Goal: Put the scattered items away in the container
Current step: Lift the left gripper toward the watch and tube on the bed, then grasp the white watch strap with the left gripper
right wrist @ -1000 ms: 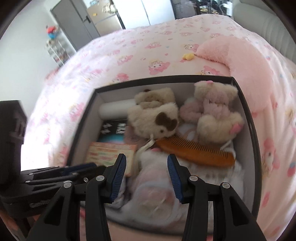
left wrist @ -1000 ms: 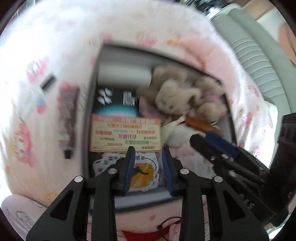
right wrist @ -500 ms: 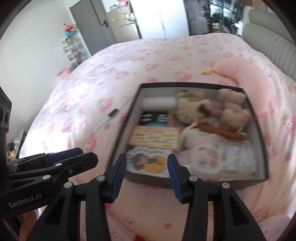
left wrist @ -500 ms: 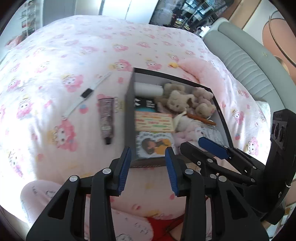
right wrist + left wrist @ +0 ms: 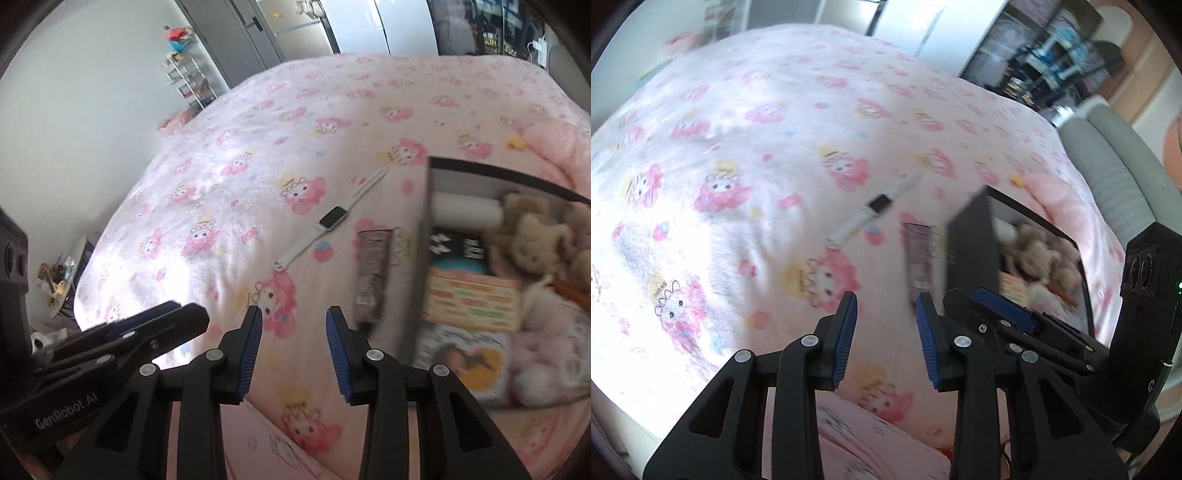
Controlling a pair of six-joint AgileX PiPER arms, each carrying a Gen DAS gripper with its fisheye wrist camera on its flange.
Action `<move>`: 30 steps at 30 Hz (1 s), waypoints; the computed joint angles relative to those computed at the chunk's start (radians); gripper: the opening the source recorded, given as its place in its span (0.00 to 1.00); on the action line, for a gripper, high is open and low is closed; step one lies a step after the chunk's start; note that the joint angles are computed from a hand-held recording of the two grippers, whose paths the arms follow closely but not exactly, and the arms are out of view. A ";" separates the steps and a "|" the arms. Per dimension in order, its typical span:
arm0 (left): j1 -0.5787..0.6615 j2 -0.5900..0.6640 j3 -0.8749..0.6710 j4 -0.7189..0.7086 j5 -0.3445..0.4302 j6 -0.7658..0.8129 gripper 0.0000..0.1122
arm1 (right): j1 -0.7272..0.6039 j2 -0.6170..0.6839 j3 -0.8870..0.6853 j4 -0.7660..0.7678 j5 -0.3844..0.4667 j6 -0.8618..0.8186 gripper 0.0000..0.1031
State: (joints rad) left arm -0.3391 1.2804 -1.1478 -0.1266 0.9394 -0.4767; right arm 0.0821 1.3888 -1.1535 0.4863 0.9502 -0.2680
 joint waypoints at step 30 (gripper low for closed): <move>0.512 0.135 0.191 -0.352 -0.042 0.293 0.01 | 0.097 0.351 -0.116 0.008 -0.146 0.113 0.32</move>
